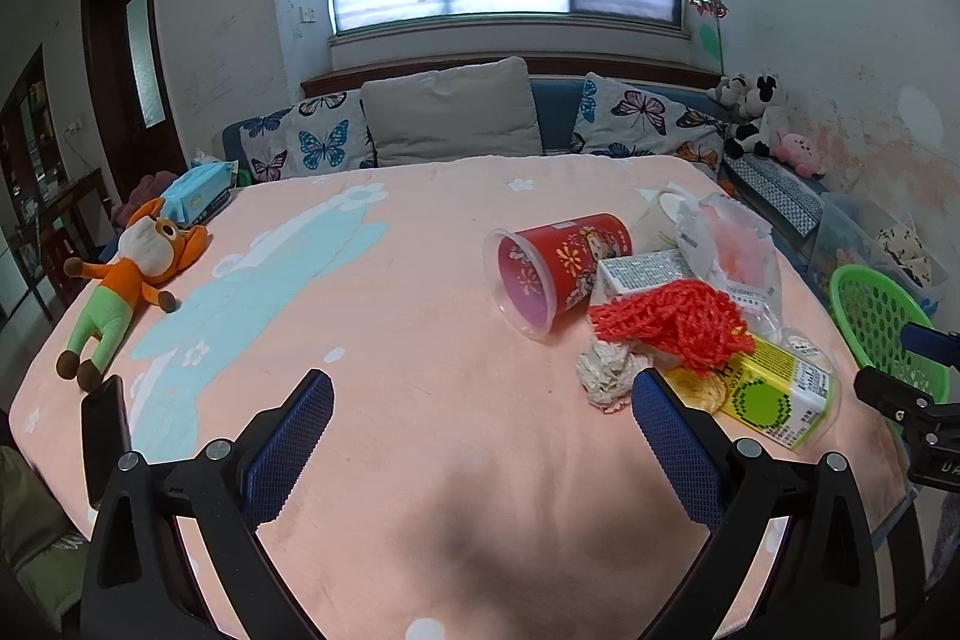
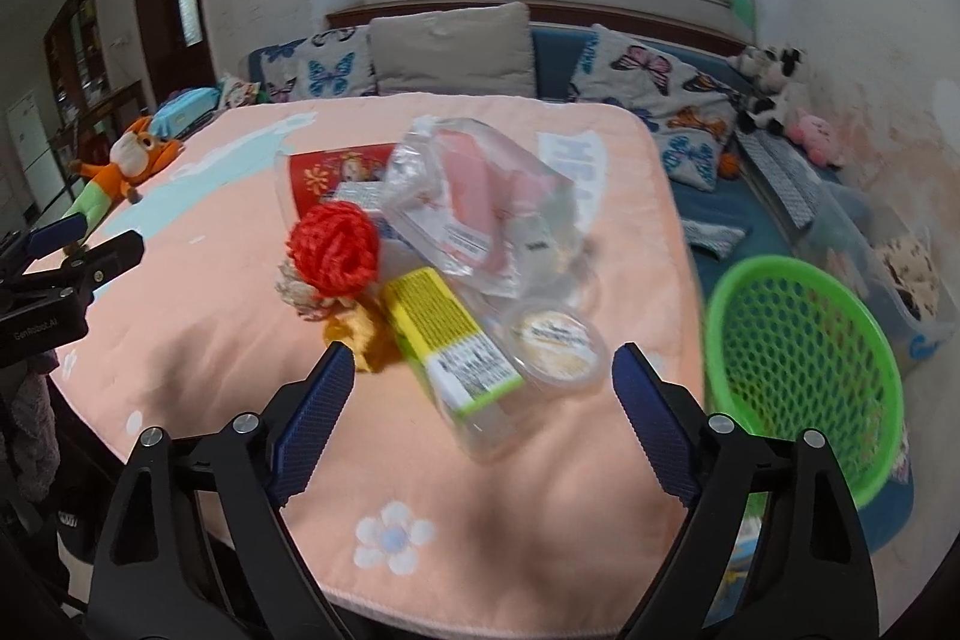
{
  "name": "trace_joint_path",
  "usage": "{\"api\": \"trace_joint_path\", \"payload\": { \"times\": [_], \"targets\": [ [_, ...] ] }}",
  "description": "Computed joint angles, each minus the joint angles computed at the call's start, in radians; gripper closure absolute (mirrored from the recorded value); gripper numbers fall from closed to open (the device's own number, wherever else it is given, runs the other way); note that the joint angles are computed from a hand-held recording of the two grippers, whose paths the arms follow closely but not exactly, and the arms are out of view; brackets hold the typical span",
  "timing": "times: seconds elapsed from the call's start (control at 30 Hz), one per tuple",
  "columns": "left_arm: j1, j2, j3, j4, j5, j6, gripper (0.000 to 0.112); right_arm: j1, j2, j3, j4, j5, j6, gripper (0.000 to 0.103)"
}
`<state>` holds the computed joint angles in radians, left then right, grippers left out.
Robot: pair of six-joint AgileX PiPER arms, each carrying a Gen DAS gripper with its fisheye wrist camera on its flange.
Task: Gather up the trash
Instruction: 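Grasp the red net bag with the right gripper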
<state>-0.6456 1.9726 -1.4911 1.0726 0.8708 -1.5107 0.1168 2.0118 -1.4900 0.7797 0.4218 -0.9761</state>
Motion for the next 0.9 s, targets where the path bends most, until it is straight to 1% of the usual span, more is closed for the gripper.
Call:
{"api": "trace_joint_path", "payload": {
  "times": [0.23, 0.37, 0.57, 0.63, 0.77, 0.8, 0.83, 0.9],
  "targets": [
    [0.041, -0.001, 0.000, -0.009, -0.014, 0.014, 0.016, 0.052, 0.074, -0.129, -0.063, 0.065, 0.048, 0.023],
    [0.067, -0.001, 0.004, -0.012, -0.028, 0.024, 0.016, 0.073, 0.131, -0.221, -0.101, 0.115, 0.087, 0.024],
    [0.104, 0.005, 0.011, -0.032, -0.064, 0.040, 0.016, 0.116, 0.241, -0.402, -0.178, 0.199, 0.168, 0.032],
    [0.115, 0.008, 0.012, -0.046, -0.083, 0.049, 0.017, 0.132, 0.288, -0.478, -0.213, 0.230, 0.207, 0.032],
    [0.128, 0.026, 0.001, -0.077, -0.109, 0.086, 0.017, 0.149, 0.366, -0.606, -0.262, 0.279, 0.264, 0.040],
    [0.127, 0.031, -0.005, -0.080, -0.111, 0.092, 0.017, 0.149, 0.393, -0.652, -0.270, 0.304, 0.281, 0.041],
    [0.128, 0.037, -0.011, -0.087, -0.115, 0.103, 0.017, 0.149, 0.423, -0.707, -0.280, 0.341, 0.301, 0.046],
    [0.134, 0.043, -0.019, -0.100, -0.133, 0.123, 0.017, 0.147, 0.451, -0.754, -0.282, 0.375, 0.314, 0.051]
  ]
}}
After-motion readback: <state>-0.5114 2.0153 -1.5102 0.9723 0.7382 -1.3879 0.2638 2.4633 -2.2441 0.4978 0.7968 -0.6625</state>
